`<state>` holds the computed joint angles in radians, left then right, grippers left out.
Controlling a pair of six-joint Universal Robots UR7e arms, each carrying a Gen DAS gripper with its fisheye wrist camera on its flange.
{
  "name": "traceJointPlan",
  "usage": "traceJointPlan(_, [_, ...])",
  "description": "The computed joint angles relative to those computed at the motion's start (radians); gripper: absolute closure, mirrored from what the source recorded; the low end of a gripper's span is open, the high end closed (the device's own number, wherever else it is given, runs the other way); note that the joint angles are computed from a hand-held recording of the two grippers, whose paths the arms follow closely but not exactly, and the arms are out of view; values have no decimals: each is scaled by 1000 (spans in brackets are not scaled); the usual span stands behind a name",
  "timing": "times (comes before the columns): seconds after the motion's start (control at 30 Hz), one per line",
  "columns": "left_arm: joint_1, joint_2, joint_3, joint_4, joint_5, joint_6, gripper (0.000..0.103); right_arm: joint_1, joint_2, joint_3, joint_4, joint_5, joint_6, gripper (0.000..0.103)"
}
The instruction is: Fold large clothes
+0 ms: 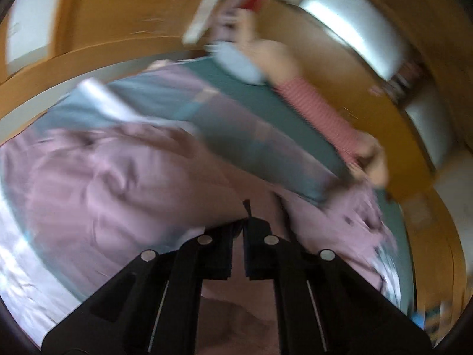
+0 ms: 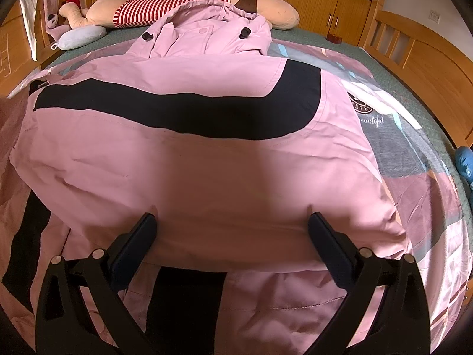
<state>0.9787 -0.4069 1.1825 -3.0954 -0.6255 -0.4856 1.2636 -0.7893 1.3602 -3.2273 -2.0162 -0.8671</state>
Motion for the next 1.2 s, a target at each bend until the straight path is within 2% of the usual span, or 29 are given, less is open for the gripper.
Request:
traceJointPlan(0.1, [-49,83,-78,58,-48,87,98,-4,-7,-6,35,11,30,1])
traceJointPlan(0.23, [-77,180,-205,278,-160,172,98,-6,-22,-4,71,21,65,1])
traceJointPlan(0.3, [-81,219,-257,361,-189,187,98,-7,-32,-4,78,21,103,1])
traceJointPlan(0.37, [-84,239,-262,412,-222,190,98,-13,-47,-10,81,29,177,1])
traceJointPlan(0.47, [-83,288,-329,526,-249,218,95,-44,-105,-8,126,110,382,1])
traceJointPlan(0.57, [-74,344,-411,665,-249,270,84,-62,-142,-14,197,170,473,1])
traceJointPlan(0.63, [-80,372,-435,731,-230,277,83,-65,-154,-12,206,178,489,1])
traceJointPlan(0.67, [-91,382,-430,731,-216,290,78,-66,-158,-12,211,182,493,1])
traceJointPlan(0.73, [-118,399,-426,719,-169,367,56,-68,-168,-8,240,195,499,1])
traceJointPlan(0.77, [-133,399,-409,702,-142,403,29,-71,-173,-7,250,200,501,1])
traceJointPlan(0.8, [-147,399,-390,664,-119,440,18,-72,-176,-7,261,205,507,1])
traceJointPlan(0.87, [-169,383,-333,560,-124,531,18,-72,-177,-11,280,211,520,1])
traceJointPlan(0.97, [-178,330,-250,429,-130,585,17,-76,-181,-12,303,223,534,1])
traceJointPlan(1.07, [-154,254,-185,378,-131,493,14,-84,-198,5,325,300,538,1])
traceJointPlan(1.13, [-127,205,-152,376,-112,403,14,-102,-214,5,415,426,555,1])
traceJointPlan(1.2, [-109,176,-131,398,-65,303,14,-113,-214,-18,535,511,566,1])
